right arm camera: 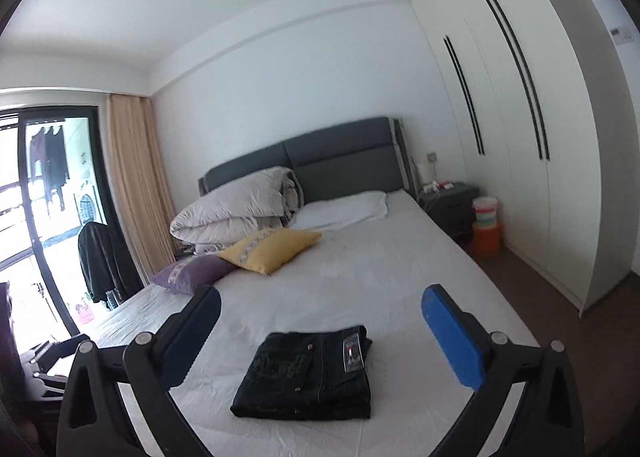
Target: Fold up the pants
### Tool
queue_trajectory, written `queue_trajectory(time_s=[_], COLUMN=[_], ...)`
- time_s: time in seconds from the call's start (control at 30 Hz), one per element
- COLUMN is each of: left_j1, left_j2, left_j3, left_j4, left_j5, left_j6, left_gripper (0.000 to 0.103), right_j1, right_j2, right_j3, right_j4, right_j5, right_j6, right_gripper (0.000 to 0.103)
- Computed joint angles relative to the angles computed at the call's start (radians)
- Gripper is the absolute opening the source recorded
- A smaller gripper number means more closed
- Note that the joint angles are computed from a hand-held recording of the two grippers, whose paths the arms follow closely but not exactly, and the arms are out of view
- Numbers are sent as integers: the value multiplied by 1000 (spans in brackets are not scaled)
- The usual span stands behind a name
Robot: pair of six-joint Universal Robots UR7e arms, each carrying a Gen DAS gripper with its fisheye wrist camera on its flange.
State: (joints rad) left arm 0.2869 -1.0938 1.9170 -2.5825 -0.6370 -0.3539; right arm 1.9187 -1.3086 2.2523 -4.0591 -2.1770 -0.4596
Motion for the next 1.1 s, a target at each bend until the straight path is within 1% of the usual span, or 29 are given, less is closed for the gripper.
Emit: queue_trajectory(time_s=[0.07, 0.1, 0.13, 0.2, 0.27, 0.4, 0.53, 0.77, 1.1], left_j1=[6, 20, 28, 47, 68, 104, 145, 181, 187], left_j2=[6, 18, 23, 36, 49, 81, 116, 133, 138], left_j3=[-13, -21, -28, -43, -48, -66, -81, -86, -93], left_j4=[89, 103, 132, 184, 190, 201, 173, 167, 170], left_j5=[3, 1, -3, -27, -44, -56, -80, -104, -108], left_j6=[-88, -100, -122, -164, -172, -177, -168, -171, -167], left_gripper=[103, 103, 103, 103, 103, 103, 103, 103, 103], right_j1=[5, 8, 19, 35, 45, 50, 47, 57, 72], right_j2=[-10, -6, 13, 37, 58, 92, 109, 122, 117], right_j3=[2, -5, -22, -42, -47, -61, -62, -61, -64], right_j4=[91, 122, 150, 207, 244, 335, 407, 412, 449], right_j5=[-28, -56, -111, -186, -226, -291, -320, -345, -366], right_j6=[55, 63, 66, 83, 101, 144, 200, 215, 229], right_gripper=[103, 103, 103, 103, 103, 103, 103, 103, 103])
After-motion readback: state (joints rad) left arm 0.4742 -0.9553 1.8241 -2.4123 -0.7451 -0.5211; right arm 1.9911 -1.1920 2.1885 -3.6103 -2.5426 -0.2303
